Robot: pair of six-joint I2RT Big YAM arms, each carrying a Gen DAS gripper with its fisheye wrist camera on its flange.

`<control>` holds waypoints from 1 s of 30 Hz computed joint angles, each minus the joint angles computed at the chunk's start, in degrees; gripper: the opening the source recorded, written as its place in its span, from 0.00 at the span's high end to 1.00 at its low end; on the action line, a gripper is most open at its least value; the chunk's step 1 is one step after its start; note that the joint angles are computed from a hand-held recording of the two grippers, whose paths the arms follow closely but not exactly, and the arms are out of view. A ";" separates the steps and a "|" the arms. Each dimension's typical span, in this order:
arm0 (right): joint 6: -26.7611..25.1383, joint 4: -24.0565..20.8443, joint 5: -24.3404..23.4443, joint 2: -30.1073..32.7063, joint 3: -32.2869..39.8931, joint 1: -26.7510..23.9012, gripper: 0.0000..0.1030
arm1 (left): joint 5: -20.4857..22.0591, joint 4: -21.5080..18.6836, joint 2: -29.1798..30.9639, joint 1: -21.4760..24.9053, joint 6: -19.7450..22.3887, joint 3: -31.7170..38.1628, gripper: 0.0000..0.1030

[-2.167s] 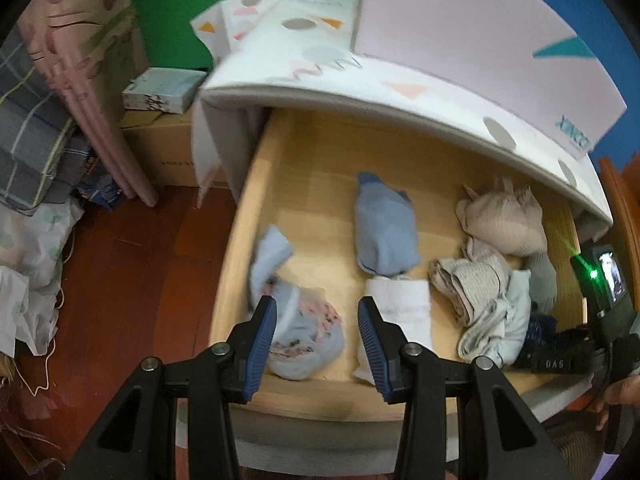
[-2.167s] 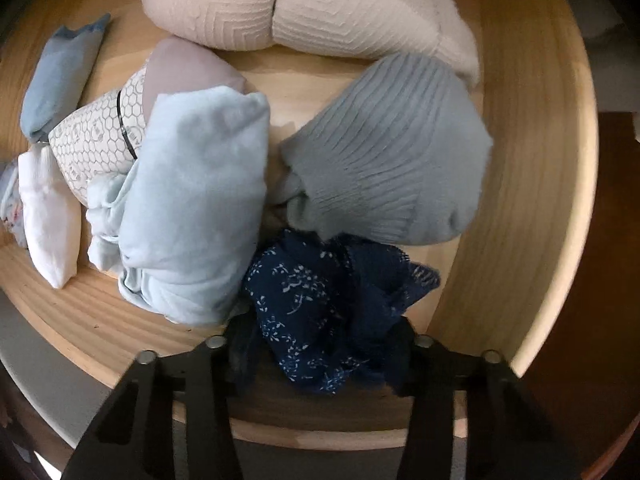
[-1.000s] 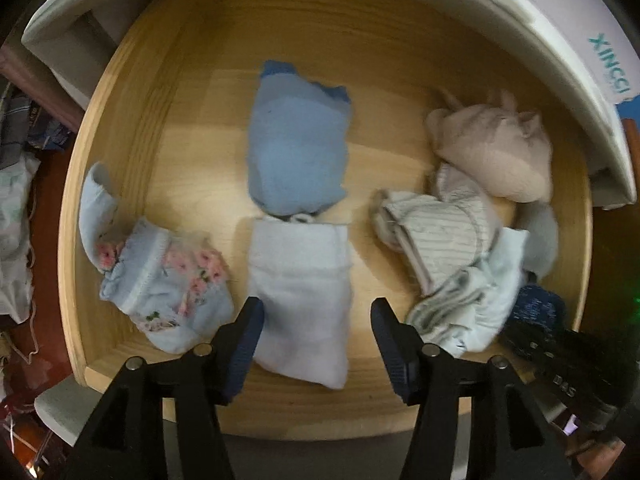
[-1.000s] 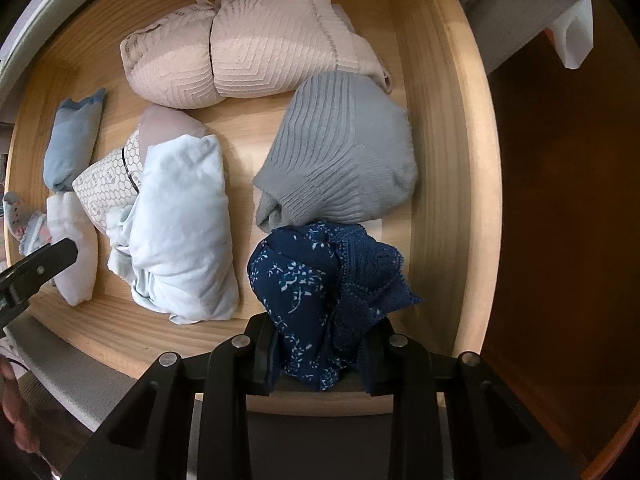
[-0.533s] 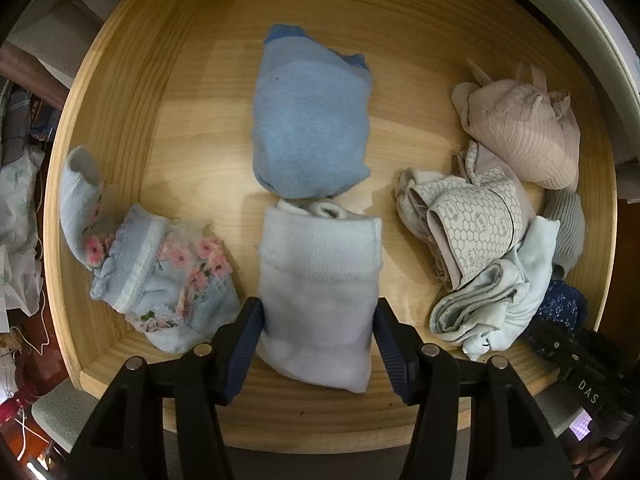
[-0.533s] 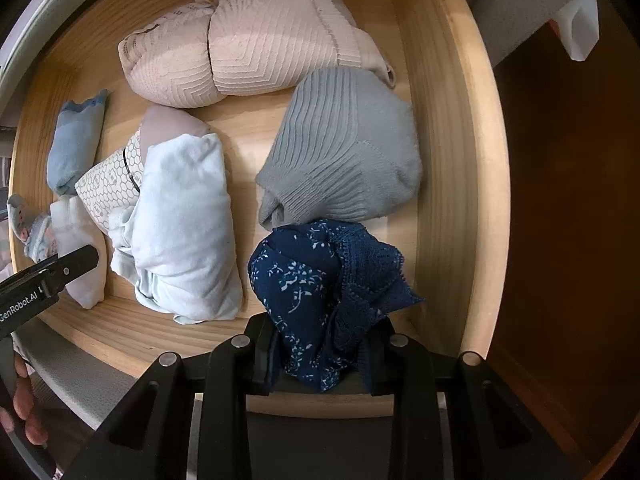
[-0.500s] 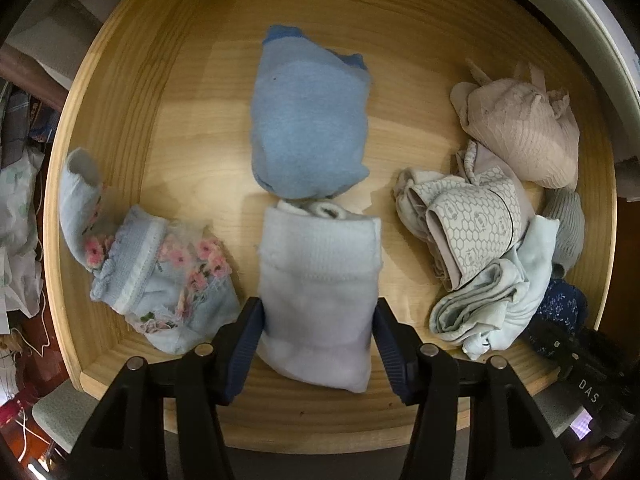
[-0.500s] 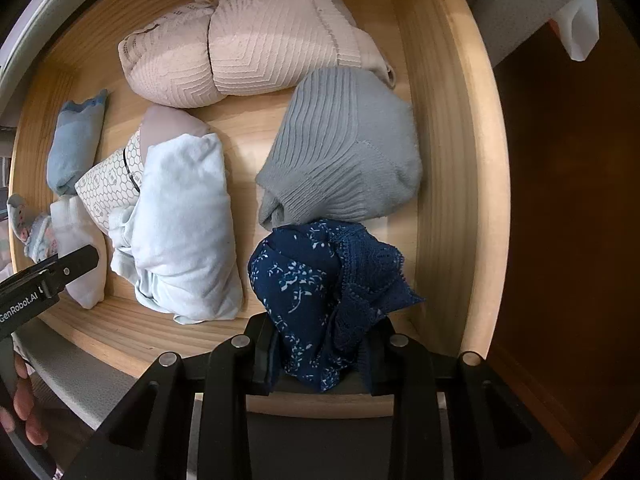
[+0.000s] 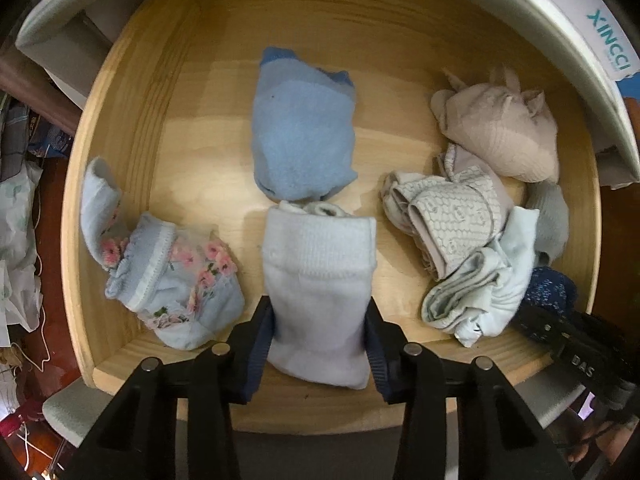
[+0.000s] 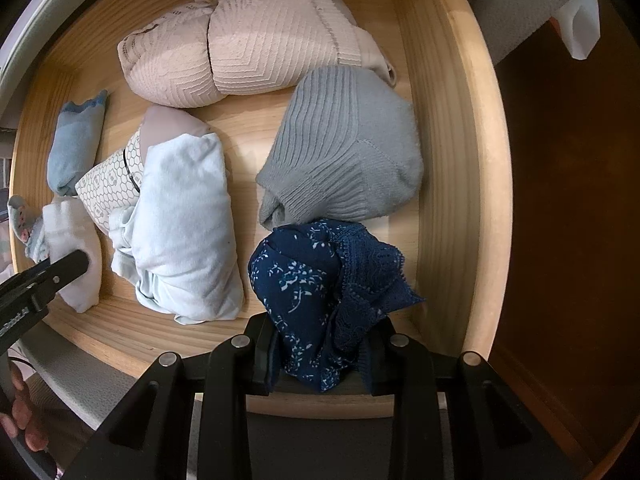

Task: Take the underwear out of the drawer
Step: 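Lift the white sock with the left tool into the white box and release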

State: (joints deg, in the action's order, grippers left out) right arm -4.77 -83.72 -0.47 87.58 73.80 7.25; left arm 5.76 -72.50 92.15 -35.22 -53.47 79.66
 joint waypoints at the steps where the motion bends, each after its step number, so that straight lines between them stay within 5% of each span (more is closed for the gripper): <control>1: 0.04 -0.03 -0.01 0.00 0.03 0.00 0.73 | -0.15 -0.08 -0.49 -0.05 0.00 0.09 0.58; 9: 0.08 0.15 -0.06 0.17 -0.03 0.20 0.73 | -4.32 -0.52 -5.69 -1.89 -1.09 0.10 0.58; 16: 0.39 0.80 0.25 0.37 -0.31 0.68 0.73 | -13.82 -0.31 -11.19 -5.21 -0.63 0.26 0.58; 30: 1.94 1.49 0.69 0.45 -0.61 2.51 0.73 | -29.35 1.46 -16.71 -5.44 7.78 8.05 0.58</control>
State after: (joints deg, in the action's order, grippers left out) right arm -2.83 -82.23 0.23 88.04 73.19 9.76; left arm -23.59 -71.04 75.44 -40.66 -45.69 87.71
